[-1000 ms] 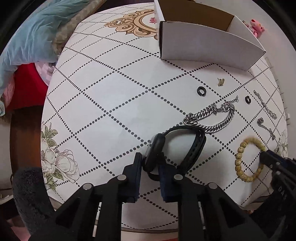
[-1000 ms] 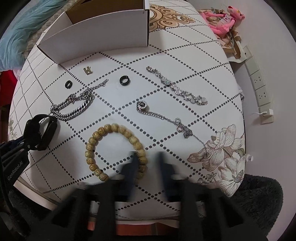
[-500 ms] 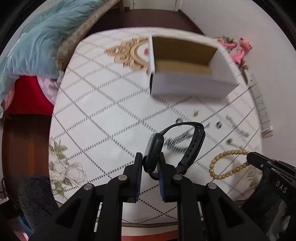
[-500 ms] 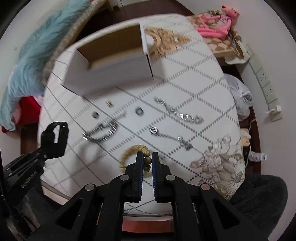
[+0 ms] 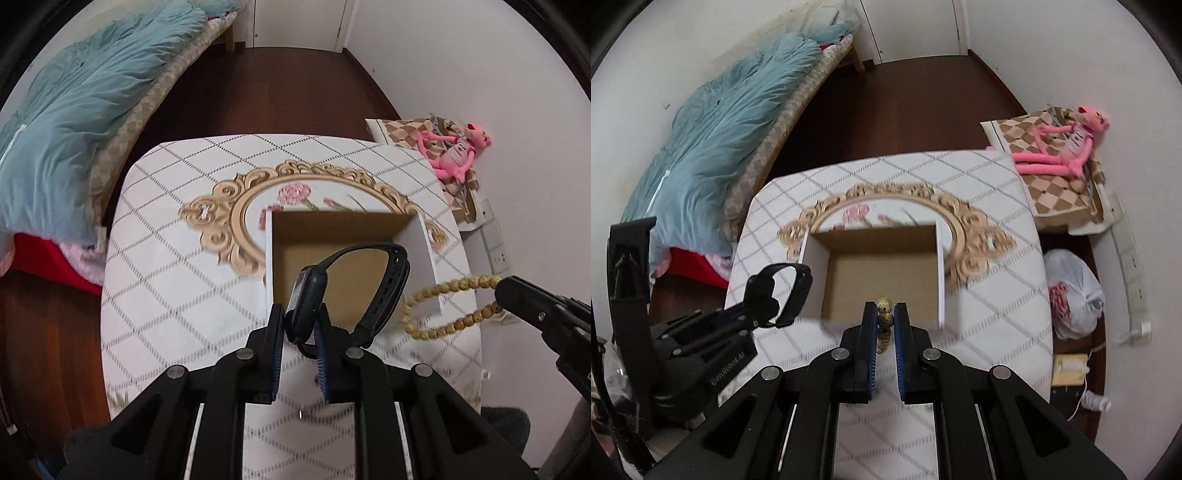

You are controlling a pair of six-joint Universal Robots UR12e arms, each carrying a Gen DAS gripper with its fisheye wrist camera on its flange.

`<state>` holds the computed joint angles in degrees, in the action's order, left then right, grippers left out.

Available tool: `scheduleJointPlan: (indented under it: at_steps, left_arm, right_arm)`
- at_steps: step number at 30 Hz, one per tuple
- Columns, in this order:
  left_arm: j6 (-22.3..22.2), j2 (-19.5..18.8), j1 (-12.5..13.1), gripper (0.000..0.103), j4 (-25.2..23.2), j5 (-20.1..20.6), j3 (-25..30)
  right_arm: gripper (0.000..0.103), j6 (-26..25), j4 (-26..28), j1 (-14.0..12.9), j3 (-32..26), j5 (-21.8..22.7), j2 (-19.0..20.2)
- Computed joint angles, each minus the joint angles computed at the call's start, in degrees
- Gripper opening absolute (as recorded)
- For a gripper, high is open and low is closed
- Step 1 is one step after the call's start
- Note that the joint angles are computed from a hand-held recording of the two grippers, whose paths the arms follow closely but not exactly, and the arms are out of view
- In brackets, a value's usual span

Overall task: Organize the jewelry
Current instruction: 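Carry the watch band and bead bracelet into the white box and release both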

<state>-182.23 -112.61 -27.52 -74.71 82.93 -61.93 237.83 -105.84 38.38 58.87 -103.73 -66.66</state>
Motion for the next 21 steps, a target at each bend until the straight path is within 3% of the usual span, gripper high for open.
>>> scheduleJointPlan:
  at_steps: [4,10,12,13,14,17,19,21]
  left_arm:
    - [-0.56,-3.77,0.62,0.013,-3.75,-1.68,4.32]
    - [-1.06,-7.81,0.91,0.017,-9.92,-3.92,10.02]
    - [-0.81,-8.77,0.78,0.037,-11.12,-3.88,11.73]
    - [-0.63,-8.97,0.65,0.066,-10.66,-3.22,12.11]
    - [-0.73,-9.09,0.6,0.089,-10.33,-2.89,12.36]
    - [-1.26,-9.15,0.67,0.09,-10.09,-2.28,12.85]
    - [-1.52,-9.02,0.59,0.093,-9.74,-0.86,12.83]
    - [-1.85,-8.4,0.44,0.1,-7.83,1.27,11.8]
  right_arm:
    - [0.009,-2.7,1.18,-2.68,-2.33,3.73,2.23]
    - [0.009,-4.45,1.85,-4.68,-2.7,6.91,3.9]
    - [0.009,-5.03,0.83,-5.38,-1.99,9.29,3.9]
    - [0.009,-4.93,0.52,-5.74,-1.72,10.55,3.89]
    - [0.009,-4.89,0.83,-6.02,-1.7,11.47,3.95]
    - [0.01,-3.85,1.26,-6.33,-1.09,11.96,3.61]
    - [0.024,-3.28,1.51,-6.42,-0.46,12.1,3.19]
    - [0.061,-3.26,2.33,-6.34,-0.35,11.71,3.05]
